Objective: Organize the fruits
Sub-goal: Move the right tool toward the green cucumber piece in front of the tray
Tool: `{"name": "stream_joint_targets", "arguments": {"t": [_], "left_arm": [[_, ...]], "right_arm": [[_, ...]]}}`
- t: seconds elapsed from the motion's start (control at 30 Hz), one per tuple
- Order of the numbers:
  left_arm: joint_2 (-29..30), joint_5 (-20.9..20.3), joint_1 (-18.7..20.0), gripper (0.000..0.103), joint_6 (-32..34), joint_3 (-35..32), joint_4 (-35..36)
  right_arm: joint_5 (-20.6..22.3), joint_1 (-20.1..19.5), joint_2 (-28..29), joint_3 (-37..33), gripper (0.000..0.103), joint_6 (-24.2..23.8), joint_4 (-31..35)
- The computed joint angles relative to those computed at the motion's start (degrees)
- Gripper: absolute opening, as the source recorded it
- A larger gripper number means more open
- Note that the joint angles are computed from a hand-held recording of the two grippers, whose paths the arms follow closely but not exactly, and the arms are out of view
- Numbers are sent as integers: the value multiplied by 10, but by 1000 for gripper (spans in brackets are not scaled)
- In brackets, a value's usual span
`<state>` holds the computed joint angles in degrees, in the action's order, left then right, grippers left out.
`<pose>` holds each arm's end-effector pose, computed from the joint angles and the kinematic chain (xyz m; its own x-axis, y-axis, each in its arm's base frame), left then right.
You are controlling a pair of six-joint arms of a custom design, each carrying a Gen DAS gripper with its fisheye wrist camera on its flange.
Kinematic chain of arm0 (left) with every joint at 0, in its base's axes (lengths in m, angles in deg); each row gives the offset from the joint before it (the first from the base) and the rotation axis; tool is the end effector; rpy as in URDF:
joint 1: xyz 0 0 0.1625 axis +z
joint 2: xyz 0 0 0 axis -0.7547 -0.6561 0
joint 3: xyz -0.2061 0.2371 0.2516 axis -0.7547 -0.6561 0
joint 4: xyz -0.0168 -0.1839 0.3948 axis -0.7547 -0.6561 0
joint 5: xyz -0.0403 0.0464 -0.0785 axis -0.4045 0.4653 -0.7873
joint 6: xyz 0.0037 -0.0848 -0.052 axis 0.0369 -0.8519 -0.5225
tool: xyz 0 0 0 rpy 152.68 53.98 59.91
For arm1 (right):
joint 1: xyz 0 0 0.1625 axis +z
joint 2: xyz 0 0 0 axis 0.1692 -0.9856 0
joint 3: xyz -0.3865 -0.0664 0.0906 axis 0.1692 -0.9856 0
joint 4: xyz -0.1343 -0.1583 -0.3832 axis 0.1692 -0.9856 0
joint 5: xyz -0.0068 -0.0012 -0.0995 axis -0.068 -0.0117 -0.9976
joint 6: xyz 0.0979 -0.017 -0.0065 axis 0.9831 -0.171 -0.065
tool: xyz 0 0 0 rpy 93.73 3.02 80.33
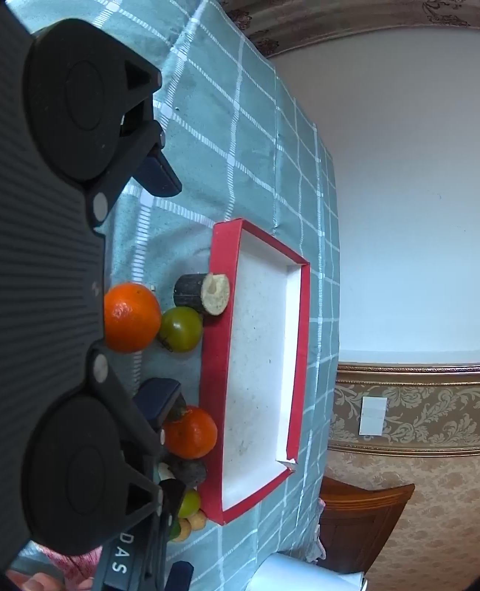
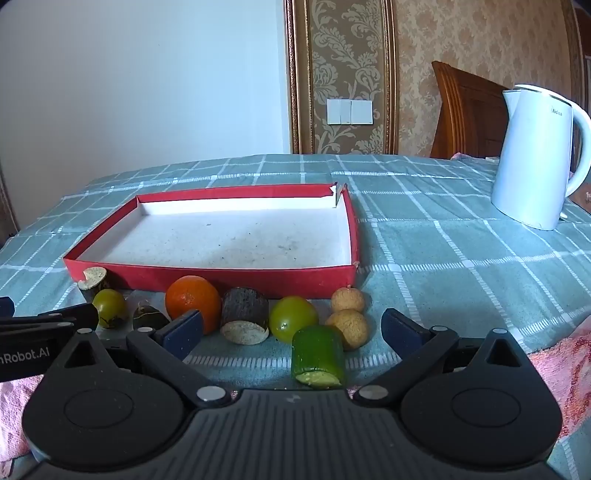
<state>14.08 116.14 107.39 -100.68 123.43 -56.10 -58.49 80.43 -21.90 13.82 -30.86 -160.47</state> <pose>-0.2191 -0.7105 -0.0053 -0.6161 0.3984 -0.6795 0.7777 0.4441 -0.4448 0.0727 -0.6311 0.1246 -0.6570 0.4529 0.6026 -0.4200 0.4439 -0.7915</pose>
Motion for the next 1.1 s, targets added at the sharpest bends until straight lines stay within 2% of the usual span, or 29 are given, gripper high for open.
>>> {"name": "stream_joint_targets", "arguments": {"t": [0.03,0.17,0.27,0.47,1.1], "left_arm": [[-5,3,3,103,-2,12,-6],[20,-6,8,103,-19,-36,34],[19,-12,4,103,-20,-31,35],[12,-11,6,103,-17,-19,27],[17,-15,6,103,-22,-31,40]], "right_arm": [[1,0,0,0,103,0,1],[7,-1,-2,1,103,8,5],[11,-2,-3,8,103,5,-5],[7,2,7,0,103,-31,-20],[17,1,2,4,103,-23,-15]]}}
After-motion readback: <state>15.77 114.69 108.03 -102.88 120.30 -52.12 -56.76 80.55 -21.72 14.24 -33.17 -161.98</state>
